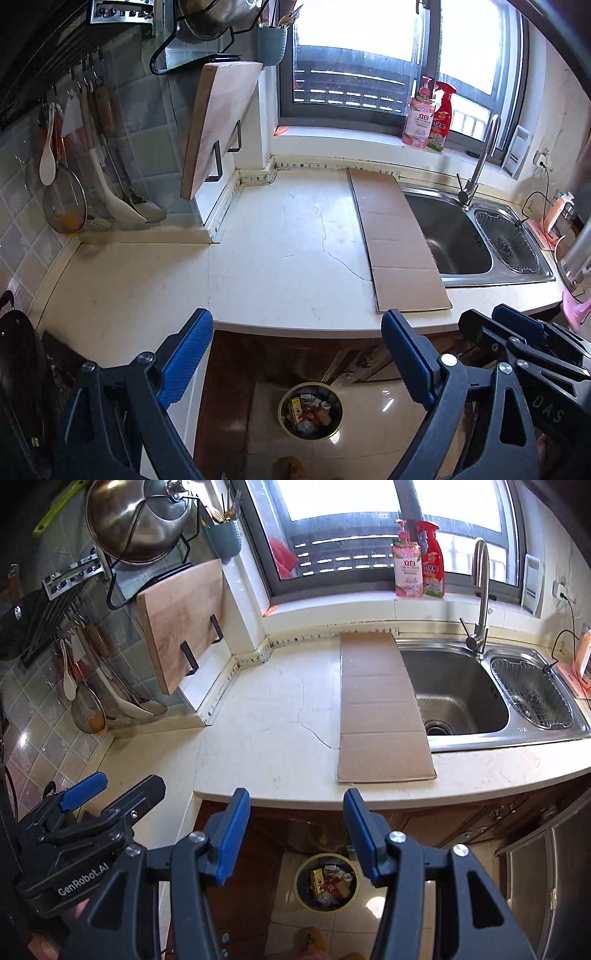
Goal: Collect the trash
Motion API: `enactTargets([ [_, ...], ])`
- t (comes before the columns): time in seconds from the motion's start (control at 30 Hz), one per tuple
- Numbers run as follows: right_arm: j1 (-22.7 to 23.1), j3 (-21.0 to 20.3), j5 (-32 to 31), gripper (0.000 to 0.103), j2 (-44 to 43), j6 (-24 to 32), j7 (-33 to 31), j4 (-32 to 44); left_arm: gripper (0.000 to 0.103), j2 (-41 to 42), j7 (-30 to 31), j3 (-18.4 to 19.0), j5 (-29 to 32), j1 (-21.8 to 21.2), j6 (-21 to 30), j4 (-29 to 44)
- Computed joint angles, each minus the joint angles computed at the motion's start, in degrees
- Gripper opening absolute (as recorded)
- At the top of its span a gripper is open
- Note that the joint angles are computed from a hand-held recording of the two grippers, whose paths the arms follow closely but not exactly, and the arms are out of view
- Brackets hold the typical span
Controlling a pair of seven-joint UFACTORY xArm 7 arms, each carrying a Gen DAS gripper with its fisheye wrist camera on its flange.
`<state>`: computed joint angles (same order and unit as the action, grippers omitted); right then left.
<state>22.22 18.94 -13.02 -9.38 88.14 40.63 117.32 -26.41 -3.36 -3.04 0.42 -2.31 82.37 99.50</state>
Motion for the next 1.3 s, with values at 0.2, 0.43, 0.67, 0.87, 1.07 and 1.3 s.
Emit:
enactTargets([
  [0.2,0.8,1.0,-2.6,0.053,1.3,0.6,0.5,2.3,0.091,0.3,0.1,0.0,-0.1,-0.1,-0.6,1.0],
  [0.43,2.4,1.8,-5.9,0.053,3.2,2.1,0.8,5.4,0.091,0.4,0.2,0.6,-0.5,0.0,-0.8,1.6],
  [0.67,4.0,1.2,-7.1,0.053,3.6,2.7,1.4,6.3,0.091,0.5,0.2,0.1,0.4,0.4,-0.2,2.3],
  [0.87,4.1,1.0,-7.0,0.053,3.1,3.0,1.7,5.9,0.091,0.2,0.2,0.1,0.4,0.4,0.3,2.3],
  [1.07,3.9,0.9,-6.5,0.053,2.9,3.0,1.4,5.7,0.091,-0.1,0.4,0.1,0.6,0.4,0.3,1.9],
  [1.3,4.0,1.2,-6.5,0.053,2.8,3.2,1.9,5.5,0.091,-0.5,0.9,0.6,0.4,0.5,0.6,1.7],
])
